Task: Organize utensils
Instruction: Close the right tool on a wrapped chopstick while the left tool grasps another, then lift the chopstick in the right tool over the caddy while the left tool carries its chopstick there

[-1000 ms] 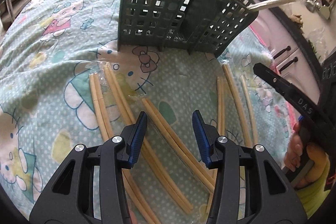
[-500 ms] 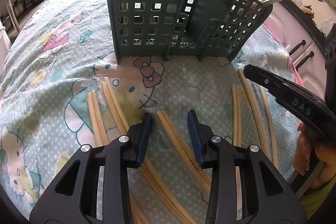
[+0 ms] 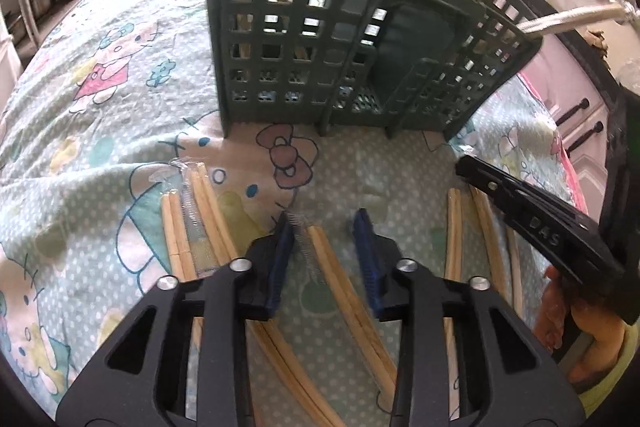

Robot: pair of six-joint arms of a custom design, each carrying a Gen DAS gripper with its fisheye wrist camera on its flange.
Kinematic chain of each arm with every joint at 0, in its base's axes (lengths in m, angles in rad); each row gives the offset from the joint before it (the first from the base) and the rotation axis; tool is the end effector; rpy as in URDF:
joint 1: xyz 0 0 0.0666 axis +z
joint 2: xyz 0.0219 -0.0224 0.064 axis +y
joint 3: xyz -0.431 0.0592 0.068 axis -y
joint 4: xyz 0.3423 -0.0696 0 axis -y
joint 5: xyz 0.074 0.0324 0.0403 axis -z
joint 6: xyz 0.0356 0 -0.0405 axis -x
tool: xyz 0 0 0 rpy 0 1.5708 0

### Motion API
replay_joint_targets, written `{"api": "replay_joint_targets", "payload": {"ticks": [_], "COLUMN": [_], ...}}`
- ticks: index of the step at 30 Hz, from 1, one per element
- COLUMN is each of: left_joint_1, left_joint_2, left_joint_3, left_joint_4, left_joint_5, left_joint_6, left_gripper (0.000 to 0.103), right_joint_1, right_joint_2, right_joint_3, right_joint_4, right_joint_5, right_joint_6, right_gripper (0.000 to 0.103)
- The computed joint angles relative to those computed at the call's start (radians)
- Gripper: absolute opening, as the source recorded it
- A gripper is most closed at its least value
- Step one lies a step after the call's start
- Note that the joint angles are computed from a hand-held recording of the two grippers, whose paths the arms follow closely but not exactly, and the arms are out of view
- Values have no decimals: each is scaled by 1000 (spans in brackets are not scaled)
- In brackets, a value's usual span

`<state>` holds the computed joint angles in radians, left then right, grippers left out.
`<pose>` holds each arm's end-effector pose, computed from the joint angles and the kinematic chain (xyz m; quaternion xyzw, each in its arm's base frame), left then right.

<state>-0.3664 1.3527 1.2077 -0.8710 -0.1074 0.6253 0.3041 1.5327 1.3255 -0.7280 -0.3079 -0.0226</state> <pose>0.3665 -0.1370 0.4236 -0.1386 0.9505 -0.0847 0.2651 0.4475 0.1513 0.4065 -0.1791 0.9227 0.1939 0.2810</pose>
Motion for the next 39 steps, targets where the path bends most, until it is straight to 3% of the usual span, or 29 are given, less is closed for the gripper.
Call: {"api": "replay_joint_targets", "payload": {"ticks": [3,10,14,27,33,39], "left_joint_1": [22,79,80,45,12,6], "left_joint_2": [-13,-63,-103,-228,-253,-255], "left_joint_3": [-10,-39,-32,19,44,78], "left_joint_4": [-1,46,62,92,117,138], "left_joint_5": [14,127,125,8,-73,-105], "left_joint_6": [-7,-6,-11,-39,-39,-49], "left_gripper": [10,4,4,3,3,3], "right_joint_1": [-28,-57,-58,-73,-80,-84], "right_joint_2": [-11,-73,-114,-245,-285,-313], "right_joint_3": [-3,-21,-26,-59,-70,-79], "right_joint_4": [2,40,67,173,219,265], "right_joint_5": [-60,-117,-131,-182,-195,-208], "right_joint_6": [-30,-49,-68,-89,-96,-107], "right_gripper": [7,7,6,6,6,6]}}
